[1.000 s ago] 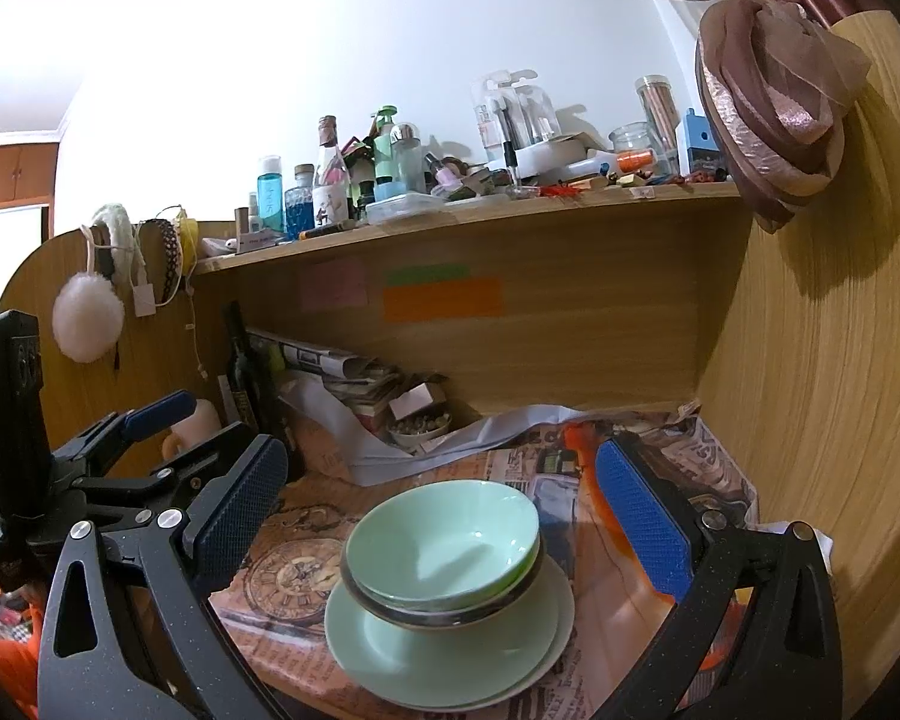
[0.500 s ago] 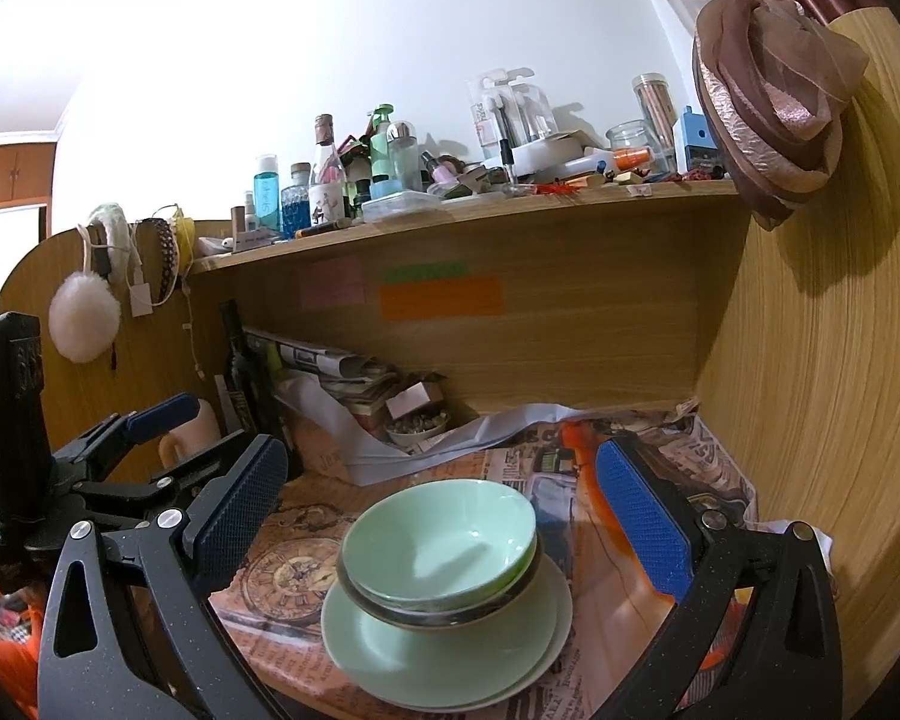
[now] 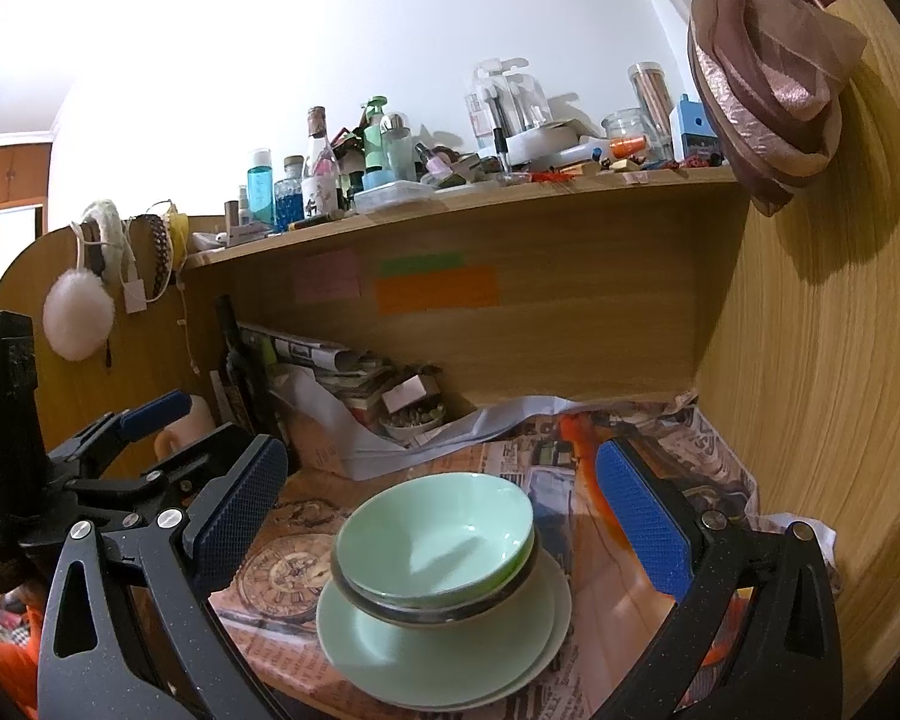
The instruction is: Organize plates and bowls
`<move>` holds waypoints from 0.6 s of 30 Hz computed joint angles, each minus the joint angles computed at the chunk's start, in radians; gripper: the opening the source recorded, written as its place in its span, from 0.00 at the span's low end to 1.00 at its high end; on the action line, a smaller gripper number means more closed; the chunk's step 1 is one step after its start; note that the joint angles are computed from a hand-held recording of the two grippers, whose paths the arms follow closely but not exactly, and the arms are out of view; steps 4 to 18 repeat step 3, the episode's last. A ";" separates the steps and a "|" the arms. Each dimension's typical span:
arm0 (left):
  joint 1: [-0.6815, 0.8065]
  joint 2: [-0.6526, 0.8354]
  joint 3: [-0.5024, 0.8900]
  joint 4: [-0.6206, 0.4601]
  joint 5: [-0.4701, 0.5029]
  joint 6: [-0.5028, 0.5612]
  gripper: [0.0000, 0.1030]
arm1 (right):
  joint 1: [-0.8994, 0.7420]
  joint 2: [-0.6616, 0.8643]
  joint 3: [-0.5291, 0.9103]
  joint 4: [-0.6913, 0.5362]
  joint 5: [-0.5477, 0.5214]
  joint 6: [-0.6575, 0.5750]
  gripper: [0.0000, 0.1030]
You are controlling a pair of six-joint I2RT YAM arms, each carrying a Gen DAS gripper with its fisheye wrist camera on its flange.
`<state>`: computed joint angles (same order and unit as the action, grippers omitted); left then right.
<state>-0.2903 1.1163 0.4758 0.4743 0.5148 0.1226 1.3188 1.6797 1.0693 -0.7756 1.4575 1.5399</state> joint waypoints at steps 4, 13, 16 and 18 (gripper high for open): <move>0.000 0.009 0.011 -0.019 0.006 -0.005 1.00 | -0.004 -0.006 -0.011 0.025 -0.005 -0.020 1.00; 0.000 0.009 0.011 -0.019 0.006 -0.005 1.00 | -0.004 -0.006 -0.011 0.025 -0.005 -0.020 1.00; 0.000 0.009 0.011 -0.019 0.006 -0.005 1.00 | -0.004 -0.006 -0.011 0.025 -0.005 -0.020 1.00; 0.000 0.009 0.011 -0.019 0.006 -0.005 1.00 | -0.004 -0.006 -0.011 0.025 -0.005 -0.020 1.00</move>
